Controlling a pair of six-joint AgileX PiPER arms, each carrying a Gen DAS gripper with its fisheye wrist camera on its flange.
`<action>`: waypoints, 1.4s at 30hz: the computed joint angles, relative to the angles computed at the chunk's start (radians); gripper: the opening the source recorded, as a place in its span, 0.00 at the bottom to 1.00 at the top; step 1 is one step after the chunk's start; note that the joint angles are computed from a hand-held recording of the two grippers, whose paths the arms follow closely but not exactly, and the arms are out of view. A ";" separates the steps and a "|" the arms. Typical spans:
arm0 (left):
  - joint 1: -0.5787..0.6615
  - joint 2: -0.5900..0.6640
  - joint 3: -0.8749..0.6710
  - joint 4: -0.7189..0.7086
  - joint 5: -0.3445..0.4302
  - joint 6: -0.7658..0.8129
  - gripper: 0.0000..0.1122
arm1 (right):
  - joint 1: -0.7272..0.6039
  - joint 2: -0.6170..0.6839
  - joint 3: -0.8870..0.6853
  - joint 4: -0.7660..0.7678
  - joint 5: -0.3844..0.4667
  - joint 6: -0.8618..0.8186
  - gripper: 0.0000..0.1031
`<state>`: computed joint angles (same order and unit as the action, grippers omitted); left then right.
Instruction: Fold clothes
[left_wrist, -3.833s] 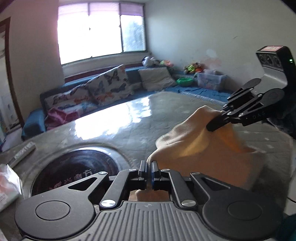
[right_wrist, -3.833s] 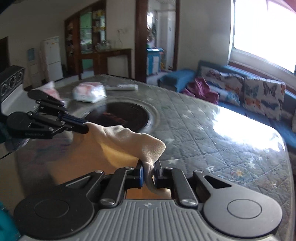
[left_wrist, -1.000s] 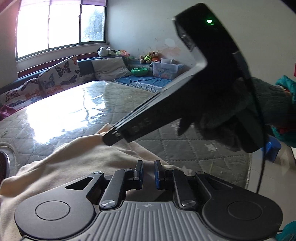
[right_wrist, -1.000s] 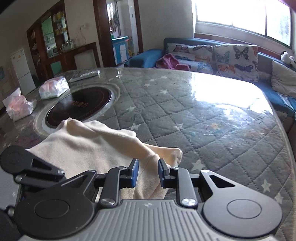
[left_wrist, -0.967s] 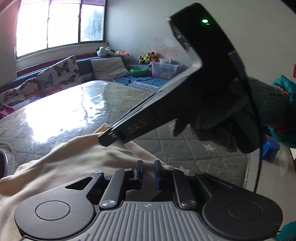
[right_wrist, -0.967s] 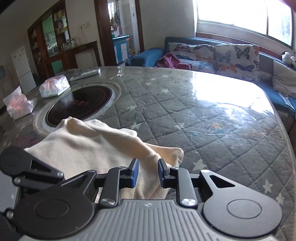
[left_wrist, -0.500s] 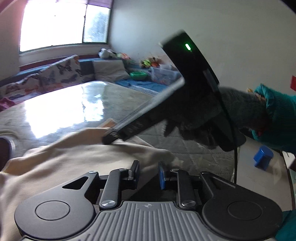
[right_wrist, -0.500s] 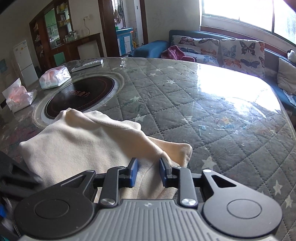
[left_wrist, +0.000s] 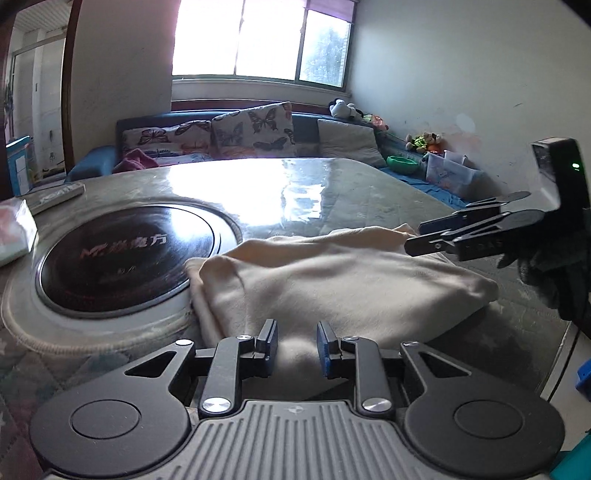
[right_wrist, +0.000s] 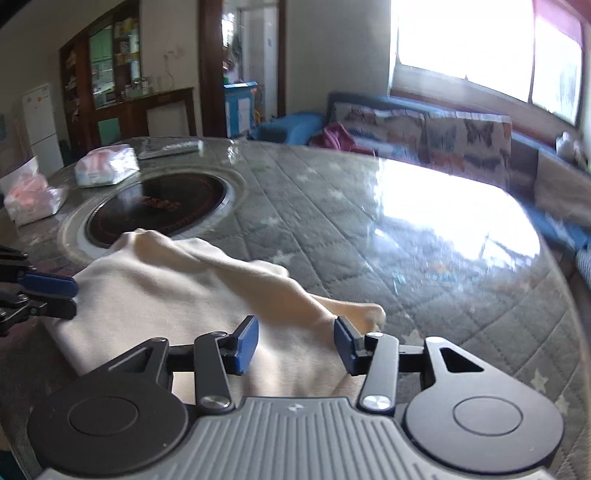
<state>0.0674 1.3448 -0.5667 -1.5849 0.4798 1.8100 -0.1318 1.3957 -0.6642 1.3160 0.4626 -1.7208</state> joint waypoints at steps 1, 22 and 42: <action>-0.002 -0.002 0.010 -0.018 0.000 0.015 0.24 | 0.004 -0.020 0.016 0.008 0.006 -0.021 0.48; -0.140 0.036 -0.053 0.034 -0.069 -0.068 0.27 | 0.154 -0.149 0.186 0.112 0.006 -0.263 0.53; -0.138 0.348 -0.430 0.334 -0.078 -0.524 0.27 | 0.032 -0.112 0.173 0.104 0.124 -0.182 0.66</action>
